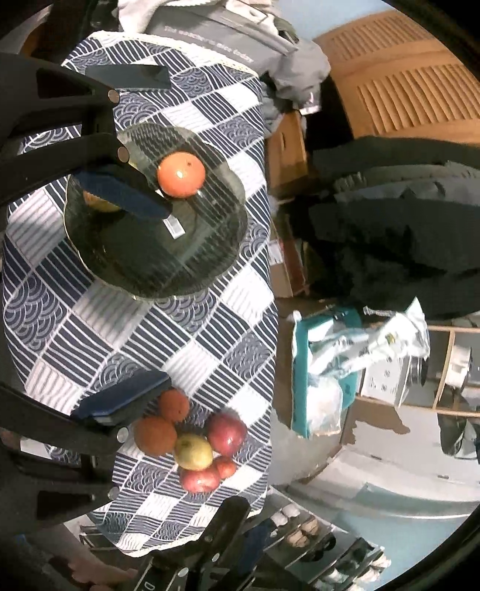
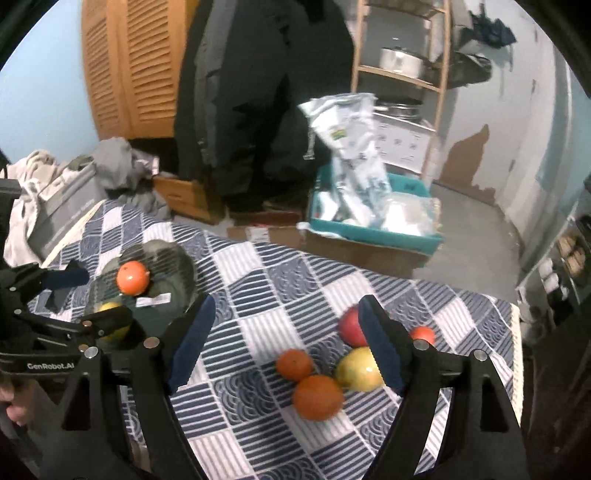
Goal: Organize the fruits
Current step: 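Withdraw both grippers from the plate back toward the remaining fruit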
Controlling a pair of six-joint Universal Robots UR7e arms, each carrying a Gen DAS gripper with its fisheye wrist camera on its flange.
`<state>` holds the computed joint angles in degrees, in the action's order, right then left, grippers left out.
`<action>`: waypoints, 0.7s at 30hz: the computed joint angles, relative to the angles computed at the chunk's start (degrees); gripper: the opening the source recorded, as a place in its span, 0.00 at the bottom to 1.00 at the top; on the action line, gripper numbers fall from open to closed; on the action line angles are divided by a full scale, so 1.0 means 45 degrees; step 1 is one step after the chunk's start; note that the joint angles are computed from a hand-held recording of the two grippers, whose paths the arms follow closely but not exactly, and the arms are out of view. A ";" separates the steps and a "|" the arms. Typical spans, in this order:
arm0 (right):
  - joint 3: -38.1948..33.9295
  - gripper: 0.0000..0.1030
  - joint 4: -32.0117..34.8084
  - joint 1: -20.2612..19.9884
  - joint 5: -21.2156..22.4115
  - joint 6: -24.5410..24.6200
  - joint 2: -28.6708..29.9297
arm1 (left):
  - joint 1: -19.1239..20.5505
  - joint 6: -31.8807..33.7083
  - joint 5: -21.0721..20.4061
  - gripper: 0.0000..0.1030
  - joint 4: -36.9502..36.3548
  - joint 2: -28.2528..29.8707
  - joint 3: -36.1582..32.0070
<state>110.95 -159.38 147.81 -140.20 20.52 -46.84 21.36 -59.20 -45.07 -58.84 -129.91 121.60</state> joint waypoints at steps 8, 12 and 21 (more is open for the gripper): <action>0.1055 0.83 0.0293 -0.0010 -0.0927 0.1021 -0.1211 | -0.0364 0.0736 -0.0544 0.85 -0.1495 0.0493 0.0504; 0.1534 0.84 0.0545 -0.0031 -0.1303 0.1541 -0.1843 | -0.0328 0.1118 -0.1010 0.85 -0.2368 0.0822 0.0700; 0.2561 0.84 0.1570 -0.0061 -0.1982 0.2822 -0.3134 | -0.0837 0.1094 -0.1073 0.85 -0.2983 0.1480 0.0956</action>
